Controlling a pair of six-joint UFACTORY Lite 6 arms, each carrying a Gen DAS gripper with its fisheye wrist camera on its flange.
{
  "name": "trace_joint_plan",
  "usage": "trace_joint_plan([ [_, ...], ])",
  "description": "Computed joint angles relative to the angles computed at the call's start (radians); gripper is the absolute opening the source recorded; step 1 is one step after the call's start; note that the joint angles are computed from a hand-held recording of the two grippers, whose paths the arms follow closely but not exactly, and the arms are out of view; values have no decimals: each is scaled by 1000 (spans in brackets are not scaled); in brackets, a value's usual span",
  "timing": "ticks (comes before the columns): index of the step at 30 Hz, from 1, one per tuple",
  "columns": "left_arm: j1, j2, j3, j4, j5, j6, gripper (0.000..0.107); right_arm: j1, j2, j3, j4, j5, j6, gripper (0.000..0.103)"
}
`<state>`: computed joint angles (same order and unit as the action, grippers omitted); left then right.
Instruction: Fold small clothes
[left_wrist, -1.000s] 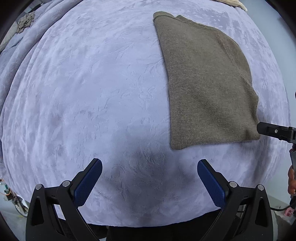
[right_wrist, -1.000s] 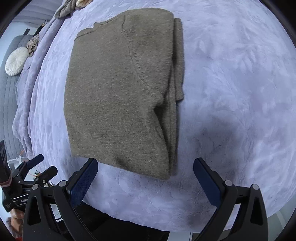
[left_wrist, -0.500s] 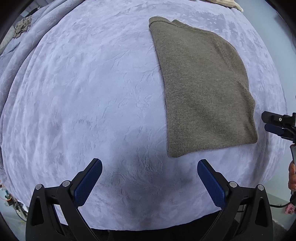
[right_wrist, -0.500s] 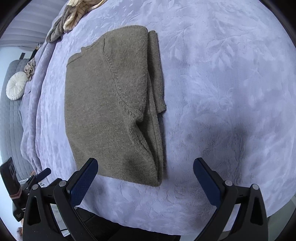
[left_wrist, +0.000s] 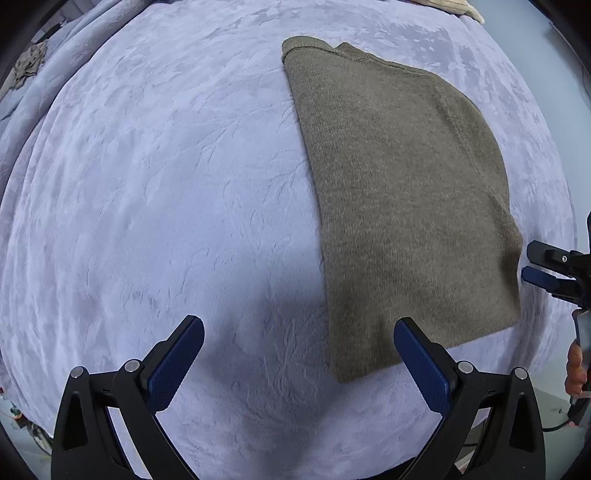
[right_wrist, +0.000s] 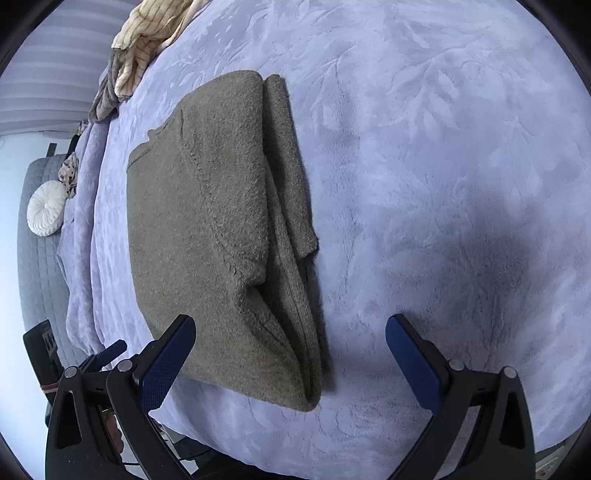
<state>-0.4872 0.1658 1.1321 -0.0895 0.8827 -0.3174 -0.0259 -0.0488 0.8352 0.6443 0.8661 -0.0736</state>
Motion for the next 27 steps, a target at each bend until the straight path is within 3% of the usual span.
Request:
trace_joint_plan([
  [13,83,291,302,-104,-37,145,103,-102,159,97,162,-26,-291,103],
  [19,160,451,407,-311,-72,314,103,-137,319,192,279,17,-450,103],
  [27,117,599,572,-378,-58,358,103,-129,426,277,379,82,-572,103],
])
